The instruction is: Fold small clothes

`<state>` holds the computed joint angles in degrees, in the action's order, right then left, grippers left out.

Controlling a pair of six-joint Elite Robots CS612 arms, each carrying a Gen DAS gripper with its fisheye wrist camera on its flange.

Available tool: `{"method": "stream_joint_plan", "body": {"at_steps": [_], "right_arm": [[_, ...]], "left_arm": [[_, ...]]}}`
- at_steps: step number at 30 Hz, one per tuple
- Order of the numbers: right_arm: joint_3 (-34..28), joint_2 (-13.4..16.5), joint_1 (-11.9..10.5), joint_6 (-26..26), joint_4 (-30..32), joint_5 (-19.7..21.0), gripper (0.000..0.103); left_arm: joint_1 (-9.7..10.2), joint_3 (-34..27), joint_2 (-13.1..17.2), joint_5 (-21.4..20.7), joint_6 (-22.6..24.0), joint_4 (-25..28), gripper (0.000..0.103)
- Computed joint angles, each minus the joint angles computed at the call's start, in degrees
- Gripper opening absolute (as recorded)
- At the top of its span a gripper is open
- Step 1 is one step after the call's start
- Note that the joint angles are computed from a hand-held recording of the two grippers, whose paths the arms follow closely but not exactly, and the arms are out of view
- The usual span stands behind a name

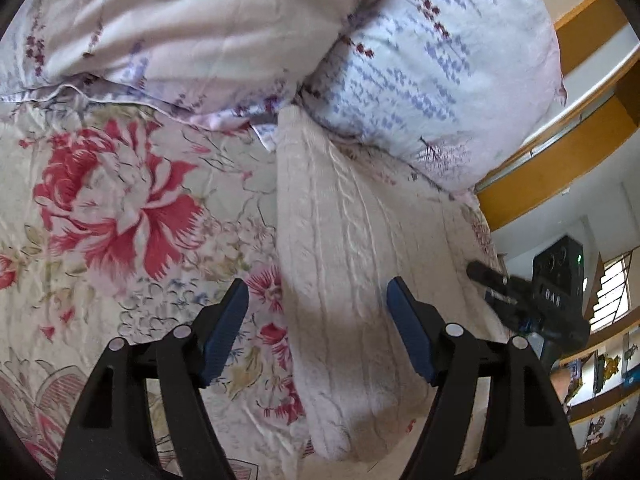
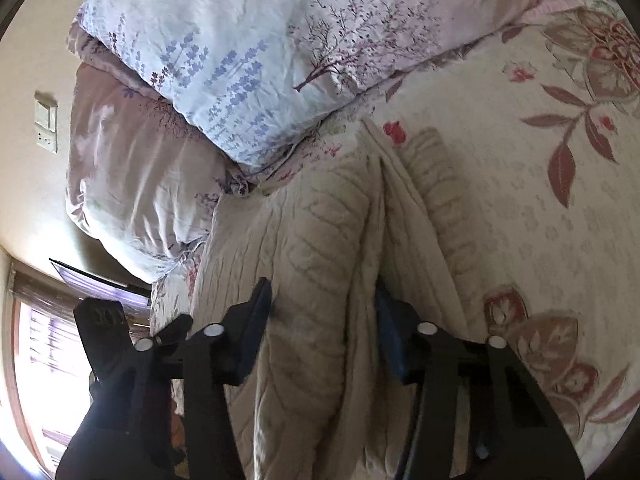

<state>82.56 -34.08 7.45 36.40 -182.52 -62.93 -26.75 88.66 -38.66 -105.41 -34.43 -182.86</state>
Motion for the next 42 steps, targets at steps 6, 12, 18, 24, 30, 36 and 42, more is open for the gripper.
{"method": "stream_joint_plan", "body": {"at_steps": [6, 12, 18, 24, 30, 36, 42], "right_arm": [[-2.11, 0.39, 0.37, -2.25, 1.71, -1.65, 0.019], [-0.16, -3.2, 5.67, -23.62, -5.91, -23.27, 0.017], [0.03, -3.69, 7.34, -30.82, -7.9, -33.5, 0.016], [1.46, -3.96, 5.98, -27.3, -8.09, -33.82, 0.016], [-0.66, -1.83, 4.0, -21.86, 3.11, -32.2, 0.018], [4.59, -3.97, 2.19, -12.37, -3.28, -28.69, 0.047], [13.33, -6.9, -0.12, -4.66, -15.15, -17.56, 0.055]], "left_arm": [[0.3, -1.16, 0.6, -1.42, 0.2, 1.21, 0.073], [1.28, -2.11, 1.43, -5.8, -1.39, 0.85, 0.074], [1.32, -1.85, 1.04, -7.22, 0.51, 0.36, 0.075], [0.93, -1.81, 0.77, -8.31, 3.77, 0.83, 0.075], [0.62, -2.42, 1.16, -9.44, 4.66, 1.96, 0.075], [1.1, -0.59, 0.26, -10.16, 4.11, 0.41, 0.074], [1.88, 1.8, -0.5, -13.14, 2.99, -0.47, 0.073]]}}
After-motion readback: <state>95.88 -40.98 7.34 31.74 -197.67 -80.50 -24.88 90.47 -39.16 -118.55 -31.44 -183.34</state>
